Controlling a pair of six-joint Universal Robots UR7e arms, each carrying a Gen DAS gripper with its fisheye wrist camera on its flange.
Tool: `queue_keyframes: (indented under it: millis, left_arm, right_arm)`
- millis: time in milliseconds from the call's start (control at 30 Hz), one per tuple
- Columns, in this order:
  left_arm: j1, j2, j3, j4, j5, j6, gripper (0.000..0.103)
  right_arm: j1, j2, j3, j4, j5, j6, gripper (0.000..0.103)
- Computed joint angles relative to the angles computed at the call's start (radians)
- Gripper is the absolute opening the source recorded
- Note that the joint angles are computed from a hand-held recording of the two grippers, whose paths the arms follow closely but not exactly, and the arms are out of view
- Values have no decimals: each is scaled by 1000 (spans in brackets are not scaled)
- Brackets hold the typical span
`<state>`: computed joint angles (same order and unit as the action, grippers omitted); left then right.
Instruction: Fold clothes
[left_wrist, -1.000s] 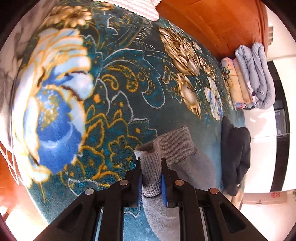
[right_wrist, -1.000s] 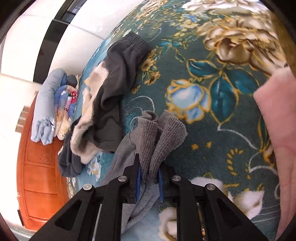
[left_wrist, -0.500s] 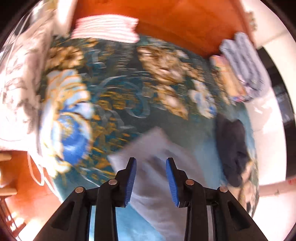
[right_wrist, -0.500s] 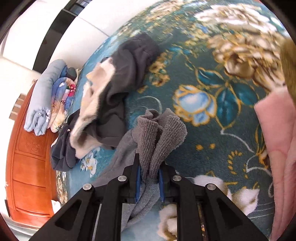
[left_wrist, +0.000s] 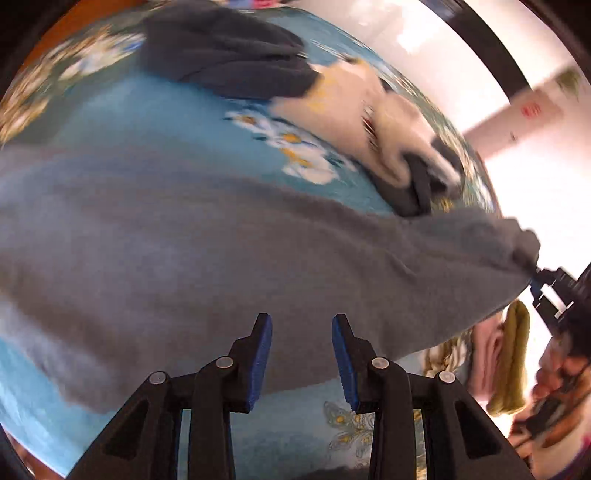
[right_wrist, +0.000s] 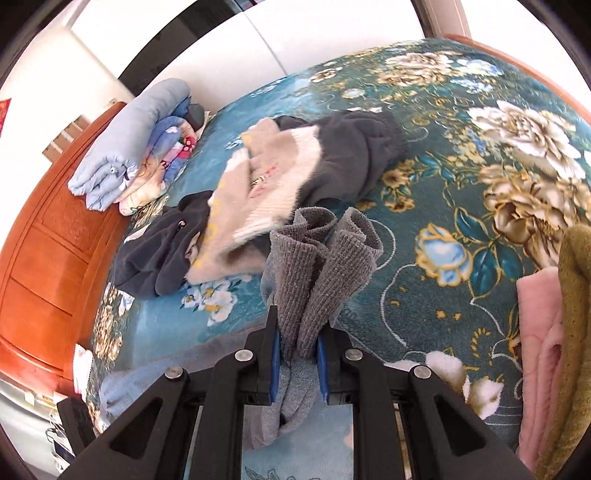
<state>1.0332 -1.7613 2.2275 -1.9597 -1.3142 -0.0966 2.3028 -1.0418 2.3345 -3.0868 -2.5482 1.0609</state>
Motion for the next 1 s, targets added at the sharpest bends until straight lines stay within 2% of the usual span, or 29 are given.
queue_keyframes:
  millis: [100, 233, 333, 533, 767, 833, 1000]
  left_arm:
    - [-42, 87, -16, 62, 34, 0, 37]
    - [-69, 175, -14, 78, 134, 41, 37]
    - [-52, 195, -16, 72, 132, 77, 37]
    - [93, 89, -83, 1, -54, 58, 37]
    - [245, 20, -216, -64, -133, -10, 38]
    - [304, 18, -243, -102, -174, 5, 40]
    - [406, 52, -290, -109, -239, -21, 41]
  right_arm:
    - [20, 3, -29, 48, -1, 15, 17]
    - [41, 12, -72, 117, -13, 29, 17]
    - [48, 21, -106, 168, -9, 47, 17]
    - [70, 79, -200, 238, -4, 5, 17]
    - [77, 243, -365, 187, 53, -192, 17]
    - [70, 297, -416, 172, 88, -221, 17]
    - [40, 455, -583, 279, 188, -235, 17]
